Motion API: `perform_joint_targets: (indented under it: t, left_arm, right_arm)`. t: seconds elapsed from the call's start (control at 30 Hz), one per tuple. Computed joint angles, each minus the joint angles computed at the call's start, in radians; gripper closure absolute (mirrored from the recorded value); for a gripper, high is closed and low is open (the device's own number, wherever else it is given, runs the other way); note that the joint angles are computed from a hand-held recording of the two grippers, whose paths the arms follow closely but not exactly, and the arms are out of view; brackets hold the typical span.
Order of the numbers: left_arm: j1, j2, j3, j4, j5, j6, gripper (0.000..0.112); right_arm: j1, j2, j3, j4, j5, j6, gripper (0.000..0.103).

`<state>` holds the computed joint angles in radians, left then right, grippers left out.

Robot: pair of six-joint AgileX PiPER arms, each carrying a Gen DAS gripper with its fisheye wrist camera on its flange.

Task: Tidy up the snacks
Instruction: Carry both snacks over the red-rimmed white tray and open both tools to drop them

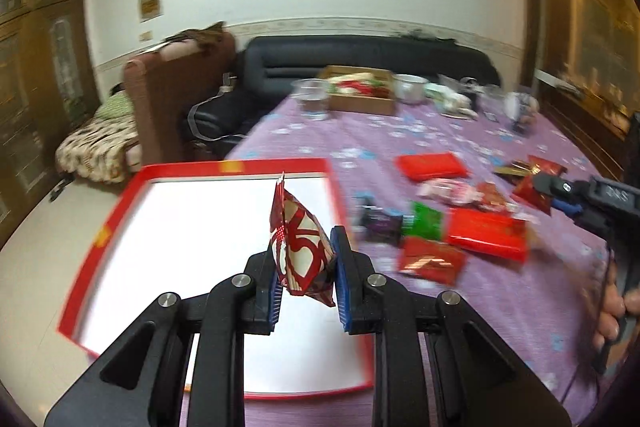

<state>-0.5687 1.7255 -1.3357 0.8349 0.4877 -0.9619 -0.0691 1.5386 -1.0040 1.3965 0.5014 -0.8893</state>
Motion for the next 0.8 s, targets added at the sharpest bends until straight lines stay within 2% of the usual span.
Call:
perform_joint_targets:
  t: [0.4, 0.63, 0.8]
  left_arm:
    - [0.126, -0.009, 0.089, 0.033, 0.001, -0.071, 0.093]
    - [0.14, 0.001, 0.098, 0.055, 0.012, -0.09, 0.093]
    - [0.142, 0.021, 0.083, 0.076, 0.046, -0.117, 0.092]
  right_arm:
    - [0.381, 0.199, -0.265, -0.237, -0.059, 0.234, 0.077]
    - [0.511, 0.26, -0.347, -0.39, -0.089, 0.358, 0.076]
    - [0.546, 0.303, -0.413, -0.524, -0.071, 0.485, 0.072]
